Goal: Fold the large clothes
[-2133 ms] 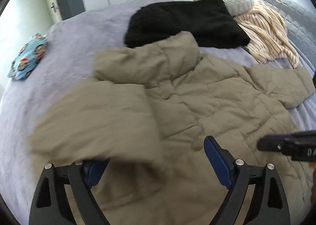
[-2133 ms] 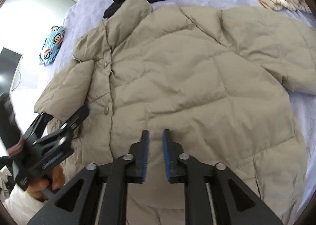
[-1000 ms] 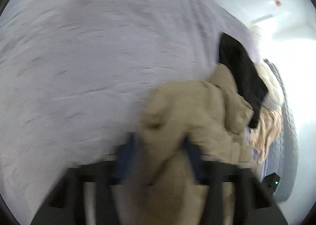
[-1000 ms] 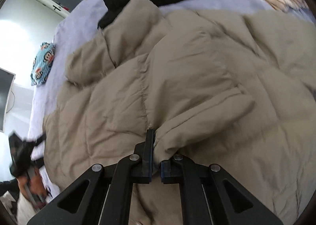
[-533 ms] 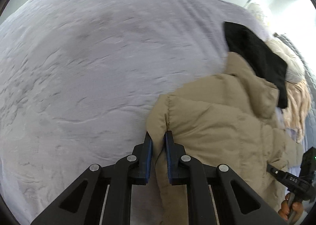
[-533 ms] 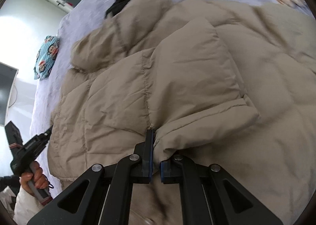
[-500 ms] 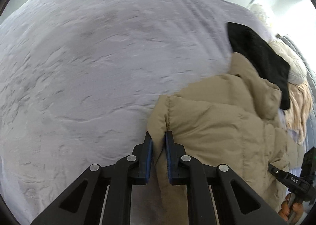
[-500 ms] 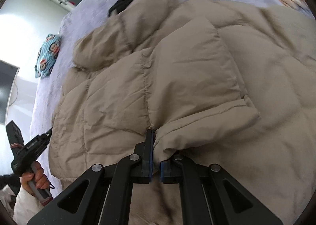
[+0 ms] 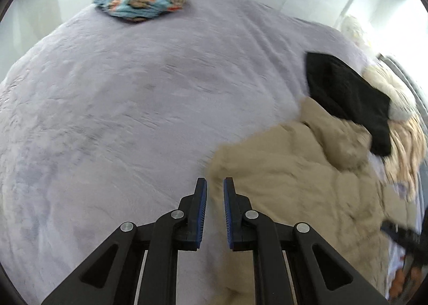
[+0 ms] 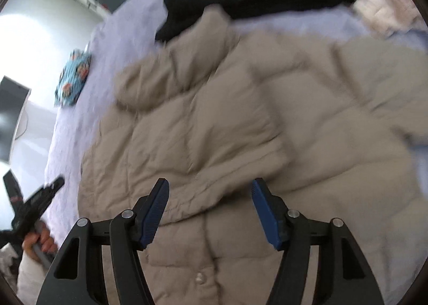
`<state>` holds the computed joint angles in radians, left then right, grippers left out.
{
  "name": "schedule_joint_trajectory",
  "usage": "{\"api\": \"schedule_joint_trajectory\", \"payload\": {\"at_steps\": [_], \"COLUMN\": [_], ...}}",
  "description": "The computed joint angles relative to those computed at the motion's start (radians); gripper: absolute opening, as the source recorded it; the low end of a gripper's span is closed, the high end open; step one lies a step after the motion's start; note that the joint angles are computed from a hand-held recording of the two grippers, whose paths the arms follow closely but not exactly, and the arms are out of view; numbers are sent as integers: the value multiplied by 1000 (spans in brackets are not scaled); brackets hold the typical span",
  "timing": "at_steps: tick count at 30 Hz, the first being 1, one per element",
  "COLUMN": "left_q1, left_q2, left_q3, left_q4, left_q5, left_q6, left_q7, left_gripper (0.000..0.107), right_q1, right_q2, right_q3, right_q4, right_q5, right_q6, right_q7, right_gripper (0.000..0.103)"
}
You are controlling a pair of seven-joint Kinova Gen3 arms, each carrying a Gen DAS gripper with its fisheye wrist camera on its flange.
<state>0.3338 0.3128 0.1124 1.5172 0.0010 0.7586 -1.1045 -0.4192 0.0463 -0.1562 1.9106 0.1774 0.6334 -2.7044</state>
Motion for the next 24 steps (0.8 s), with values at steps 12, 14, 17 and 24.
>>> {"api": "schedule_joint_trajectory", "payload": {"at_steps": [12, 14, 17, 24], "left_q1": [160, 184, 216, 268], "left_q2": [102, 106, 98, 85], "left_q3": [-13, -21, -22, 12], "left_q4": [-32, -70, -98, -154], "left_q5": [-123, -154, -185, -190], "left_q6": [86, 139, 178, 236], "left_q7": [90, 114, 158, 217], "left_gripper": [14, 15, 15, 15], "right_q1": [55, 73, 100, 149], "right_q2": [80, 48, -9, -154], "right_q3": [22, 22, 25, 32], "right_q4": [30, 50, 96, 201], "right_q5": [-162, -210, -289, -377], "right_q6": [-2, -8, -17, -9], "right_q7": [184, 221, 273, 284], "right_gripper": [14, 17, 19, 61]}}
